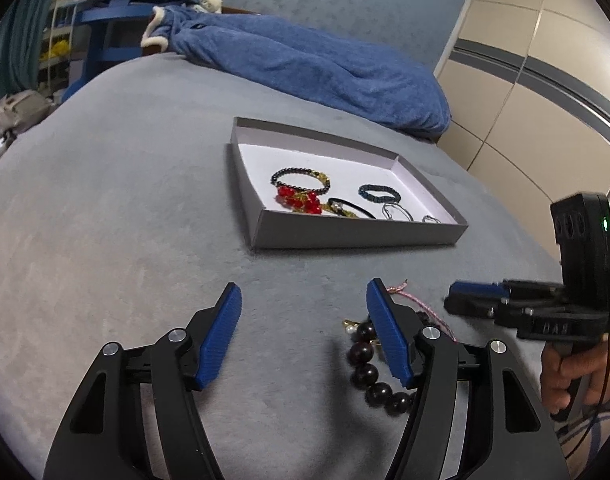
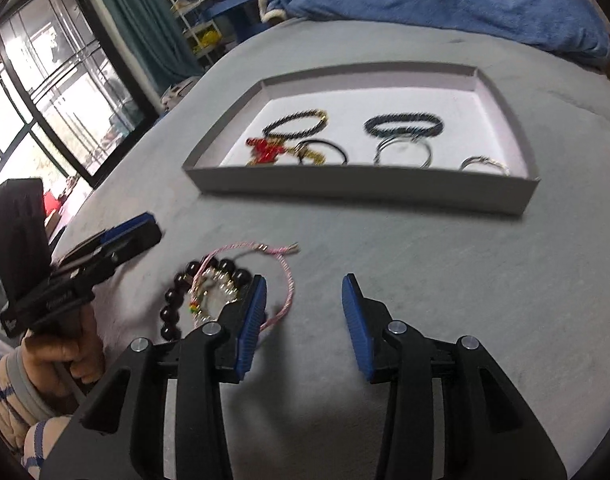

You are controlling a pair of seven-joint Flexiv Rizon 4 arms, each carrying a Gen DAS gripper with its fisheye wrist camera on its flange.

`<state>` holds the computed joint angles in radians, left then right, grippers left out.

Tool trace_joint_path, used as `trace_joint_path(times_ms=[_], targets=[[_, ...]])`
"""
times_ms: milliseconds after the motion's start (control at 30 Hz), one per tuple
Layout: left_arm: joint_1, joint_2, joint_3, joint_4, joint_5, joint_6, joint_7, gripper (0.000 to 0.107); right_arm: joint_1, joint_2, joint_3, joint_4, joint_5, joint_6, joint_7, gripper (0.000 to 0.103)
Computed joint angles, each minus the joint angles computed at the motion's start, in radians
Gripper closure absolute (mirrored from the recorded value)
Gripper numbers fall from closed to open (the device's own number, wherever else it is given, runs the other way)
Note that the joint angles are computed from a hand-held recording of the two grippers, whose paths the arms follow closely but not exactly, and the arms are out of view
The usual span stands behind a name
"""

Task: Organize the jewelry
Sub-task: 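Move both open tools back over the remaining jewelry beside the box, then grasp the pink string bracelet with the right tool while the left grasps the pearl bracelet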

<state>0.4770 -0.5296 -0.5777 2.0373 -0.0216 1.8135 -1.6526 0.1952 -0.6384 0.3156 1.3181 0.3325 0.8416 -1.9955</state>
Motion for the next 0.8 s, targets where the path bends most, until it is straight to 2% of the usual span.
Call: trace_joint_path(times_ms=[100,200,333,467,567,667,800], targets=[[0.013,-0.005,-0.010,0.005,-0.004,0.008,-0.017,0.041,0.025,0.000,-0.019,0.011,-0.047,-0.015,-0.001,0.072],[0.023,-0.007,-0.018,0.008,0.003,0.010,-0.028,0.041,0.050,0.004,-0.045,0.040,-0.101,0.009,0.017,0.083],[0.031,-0.008,-0.025,0.010,0.010,0.012,-0.040,0.040,0.067,0.018,-0.067,0.093,-0.162,0.085,0.027,0.100],[0.037,-0.007,-0.028,0.012,0.018,0.013,-0.048,0.040,0.098,0.043,-0.123,0.178,-0.270,0.215,0.088,0.100],[0.030,-0.005,-0.020,0.010,0.024,0.012,-0.046,0.040,0.091,0.046,-0.142,0.208,-0.324,0.268,0.150,0.100],[0.035,-0.007,-0.029,0.005,0.032,0.008,-0.034,0.040,0.046,0.042,-0.113,0.209,-0.316,0.288,0.175,0.100],[0.106,-0.032,-0.125,0.009,0.073,0.004,0.007,0.039,-0.032,0.032,-0.027,0.194,-0.244,0.287,0.124,0.099]])
